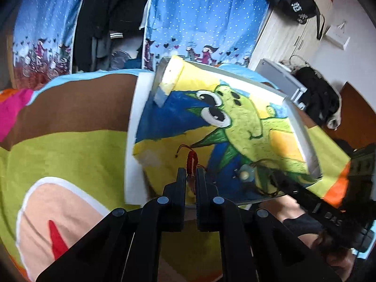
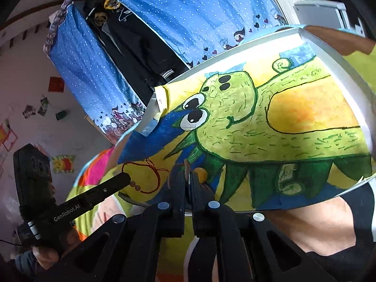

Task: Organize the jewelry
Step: 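Carry the red bracelet to the dinosaur tray and open the left tool, then bring the left tool back over the remaining jewelry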

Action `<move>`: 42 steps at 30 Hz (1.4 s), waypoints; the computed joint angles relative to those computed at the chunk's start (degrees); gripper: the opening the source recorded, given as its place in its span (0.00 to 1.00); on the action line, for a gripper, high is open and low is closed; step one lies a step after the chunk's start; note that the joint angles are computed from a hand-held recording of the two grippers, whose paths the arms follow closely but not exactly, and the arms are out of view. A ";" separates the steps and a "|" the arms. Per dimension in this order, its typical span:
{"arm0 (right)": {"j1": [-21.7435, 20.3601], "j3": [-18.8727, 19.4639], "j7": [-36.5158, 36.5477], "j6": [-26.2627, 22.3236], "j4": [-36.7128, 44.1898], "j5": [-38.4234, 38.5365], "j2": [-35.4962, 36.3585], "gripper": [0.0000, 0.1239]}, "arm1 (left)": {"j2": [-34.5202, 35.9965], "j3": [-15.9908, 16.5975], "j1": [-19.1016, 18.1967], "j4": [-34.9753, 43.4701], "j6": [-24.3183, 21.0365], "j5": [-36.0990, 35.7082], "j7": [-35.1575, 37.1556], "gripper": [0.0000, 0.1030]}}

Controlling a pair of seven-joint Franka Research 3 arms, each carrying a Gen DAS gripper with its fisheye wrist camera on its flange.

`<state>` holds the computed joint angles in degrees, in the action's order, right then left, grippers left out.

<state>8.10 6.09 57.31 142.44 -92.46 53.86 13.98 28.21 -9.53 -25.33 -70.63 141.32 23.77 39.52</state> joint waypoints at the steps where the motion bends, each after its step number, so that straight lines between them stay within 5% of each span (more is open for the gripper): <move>1: 0.46 -0.16 -0.03 1.15 -0.65 -1.29 -0.50 0.06 | -0.10 0.05 -0.20 0.13 -1.22 0.08 0.08 0.08; 2: 0.75 -0.26 -0.09 2.16 -1.38 -2.11 -1.06 0.14 | 0.05 0.17 -0.43 0.63 -2.30 0.24 -0.06 0.12; 4: 1.22 -0.44 0.02 4.56 -3.09 -3.04 -2.14 0.32 | -0.62 0.32 -0.50 -0.34 -1.97 0.51 -1.13 0.37; 5: 1.23 -0.40 -0.57 5.51 -3.81 -2.79 -2.61 0.38 | -1.33 -0.06 -0.02 -1.67 -0.33 0.00 -1.40 0.40; 10: 1.67 -1.22 -0.57 8.05 -6.50 -5.50 -4.90 0.39 | -3.21 2.00 -2.56 -2.59 -1.35 5.76 -7.07 0.64; 17: 2.04 -2.25 -2.70 12.46 -12.42 -4.16 -10.69 0.62 | -6.84 1.18 -3.96 -5.46 -2.50 11.99 -12.05 0.73; 19: 2.25 -2.69 -3.87 13.06 -14.00 -2.52 -12.59 0.64 | -9.03 1.75 -5.29 -7.79 -2.29 16.52 -15.74 0.98; 23: 3.63 -3.58 -7.77 16.78 -18.60 1.47 -17.41 0.77 | -12.59 0.76 -6.35 -10.97 -2.91 23.67 -20.97 0.98; 29: 7.25 -5.94 -15.49 21.68 -26.04 6.95 -25.65 0.83 | -17.29 -2.44 -6.70 -15.10 -5.20 28.75 -24.18 0.98; 42: 17.08 -10.68 -21.83 31.95 -41.88 5.92 -42.57 0.83 | -26.99 -10.09 -7.71 -25.83 -11.32 36.14 -33.23 0.98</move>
